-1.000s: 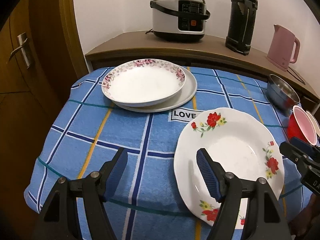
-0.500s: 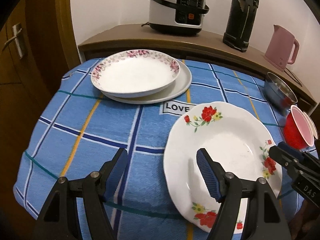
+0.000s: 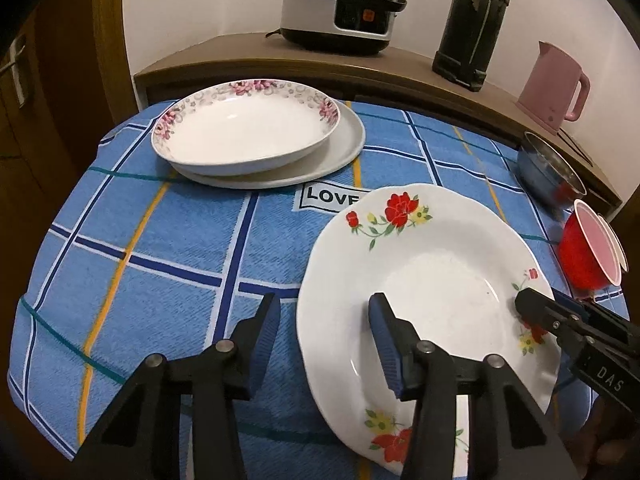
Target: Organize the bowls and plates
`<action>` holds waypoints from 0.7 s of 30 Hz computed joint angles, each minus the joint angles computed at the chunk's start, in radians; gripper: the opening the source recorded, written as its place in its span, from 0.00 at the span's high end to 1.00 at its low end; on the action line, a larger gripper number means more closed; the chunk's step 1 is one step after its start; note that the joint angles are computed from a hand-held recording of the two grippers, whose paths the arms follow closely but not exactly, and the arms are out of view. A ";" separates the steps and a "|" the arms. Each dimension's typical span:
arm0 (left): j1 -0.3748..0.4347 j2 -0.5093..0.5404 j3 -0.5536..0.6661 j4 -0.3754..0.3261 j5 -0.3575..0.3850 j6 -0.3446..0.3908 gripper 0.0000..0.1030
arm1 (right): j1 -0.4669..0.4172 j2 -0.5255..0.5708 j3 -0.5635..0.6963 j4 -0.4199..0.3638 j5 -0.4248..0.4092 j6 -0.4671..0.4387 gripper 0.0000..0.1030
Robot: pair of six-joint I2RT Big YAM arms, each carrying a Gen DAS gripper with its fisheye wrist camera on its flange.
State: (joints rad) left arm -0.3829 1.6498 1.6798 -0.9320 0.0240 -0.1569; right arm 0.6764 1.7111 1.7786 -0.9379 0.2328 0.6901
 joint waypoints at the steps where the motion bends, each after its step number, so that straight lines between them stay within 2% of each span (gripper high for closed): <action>1: 0.000 0.001 0.002 0.000 0.006 0.002 0.54 | 0.000 0.002 0.002 -0.001 -0.001 -0.001 0.72; 12: 0.038 -0.028 -0.011 0.032 0.030 0.015 0.54 | -0.004 -0.021 -0.019 0.019 0.012 -0.011 0.68; 17: 0.059 -0.019 0.004 0.019 0.054 0.002 0.52 | -0.012 -0.006 -0.013 0.018 -0.034 -0.001 0.68; 21: 0.046 -0.007 0.014 0.002 0.080 0.031 0.52 | -0.010 0.002 -0.004 0.016 -0.039 -0.014 0.68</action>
